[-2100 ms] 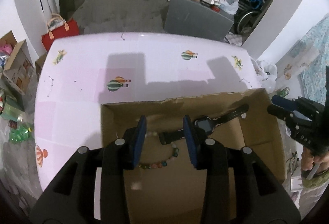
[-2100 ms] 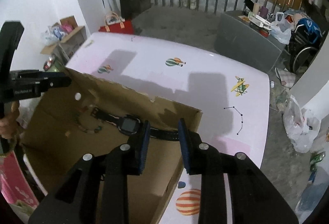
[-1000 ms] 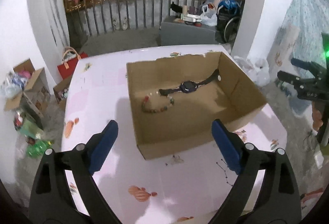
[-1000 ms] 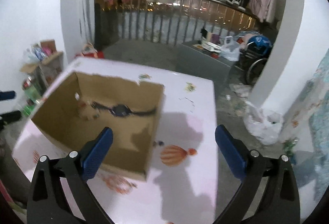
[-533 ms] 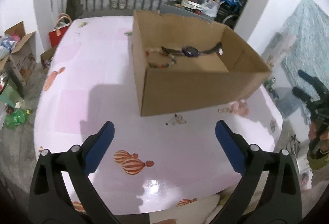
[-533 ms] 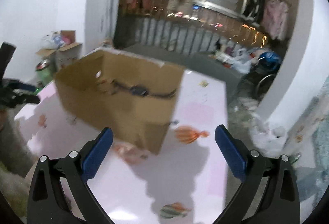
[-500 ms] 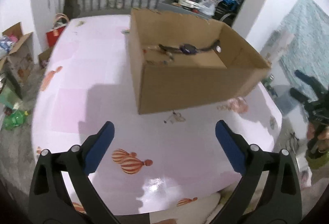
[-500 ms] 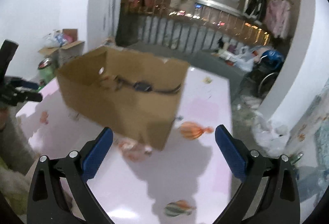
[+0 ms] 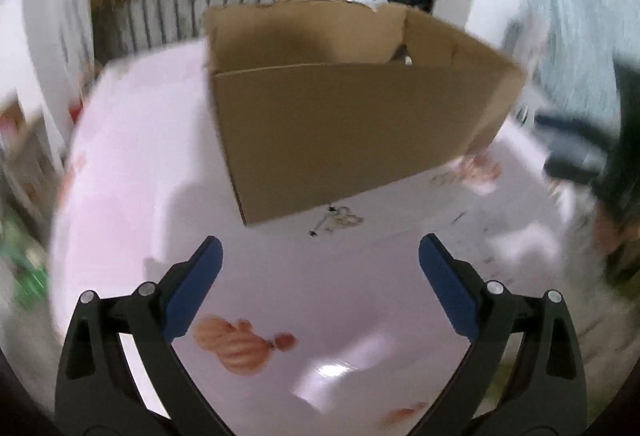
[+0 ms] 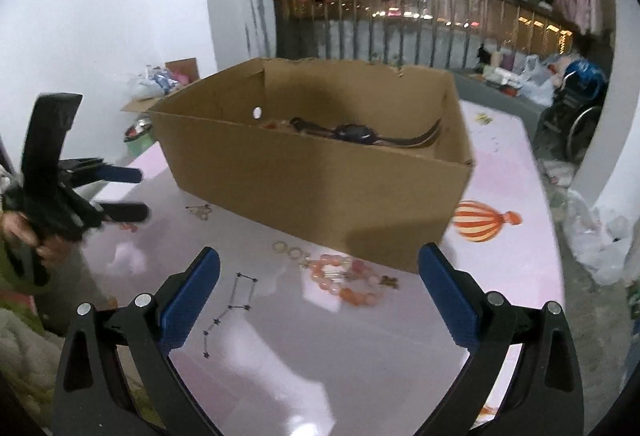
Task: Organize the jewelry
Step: 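Move both grippers back to the jewelry lying beside the box, then lower the left gripper onto a small gold earring and close it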
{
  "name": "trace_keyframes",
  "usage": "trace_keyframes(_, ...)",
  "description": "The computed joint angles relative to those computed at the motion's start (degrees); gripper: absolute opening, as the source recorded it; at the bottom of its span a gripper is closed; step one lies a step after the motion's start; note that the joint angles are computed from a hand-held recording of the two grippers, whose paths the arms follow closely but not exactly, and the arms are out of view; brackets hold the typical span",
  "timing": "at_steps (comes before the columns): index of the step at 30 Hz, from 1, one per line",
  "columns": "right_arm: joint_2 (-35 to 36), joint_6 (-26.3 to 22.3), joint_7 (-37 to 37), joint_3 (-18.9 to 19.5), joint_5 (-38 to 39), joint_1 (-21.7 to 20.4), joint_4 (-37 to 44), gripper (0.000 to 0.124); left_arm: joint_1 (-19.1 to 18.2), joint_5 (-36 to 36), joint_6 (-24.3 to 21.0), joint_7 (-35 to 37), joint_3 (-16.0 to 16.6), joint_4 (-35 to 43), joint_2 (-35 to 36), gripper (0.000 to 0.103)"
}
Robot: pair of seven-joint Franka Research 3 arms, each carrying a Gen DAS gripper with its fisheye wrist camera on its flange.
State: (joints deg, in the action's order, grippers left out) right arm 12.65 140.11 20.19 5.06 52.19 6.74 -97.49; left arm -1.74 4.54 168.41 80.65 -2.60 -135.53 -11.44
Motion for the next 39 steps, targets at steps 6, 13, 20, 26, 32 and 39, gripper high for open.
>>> trace_keyframes(6,4.3,-10.8,-0.3,0.5,0.5,-1.8,6.0,0.076,3.1,14.1,1.4,-1.5,-3.2,2.2,4.1,0.077)
trace_keyframes(13,7.7,-16.1,-0.1,0.9,-1.1,-2.7,10.5,0.068,-0.6,0.4,0.3,12.4,-0.5,4.3,6.6,0.05)
trace_keyframes(20,7.6,-15.5,1.2,1.1,-0.8,-3.2,9.7,0.068,-1.0,-12.4,-0.5,22.5,-0.8,6.0,7.9,0.036)
trace_keyframes(26,6.3,-15.0,1.6,0.9,-0.9,-3.2,8.2,0.068,-1.1,-15.8,1.0,24.7,-1.8,6.1,8.7,0.019)
trace_keyframes(32,5.1,-14.4,1.5,0.4,-0.8,-3.2,7.0,0.068,-3.5,-24.0,1.0,32.9,-2.8,5.6,8.3,0.017)
trace_keyframes(39,3.6,-14.4,2.0,-0.1,-0.8,-3.2,5.3,0.068,-5.3,-25.6,3.5,33.6,-3.6,4.4,8.1,0.018)
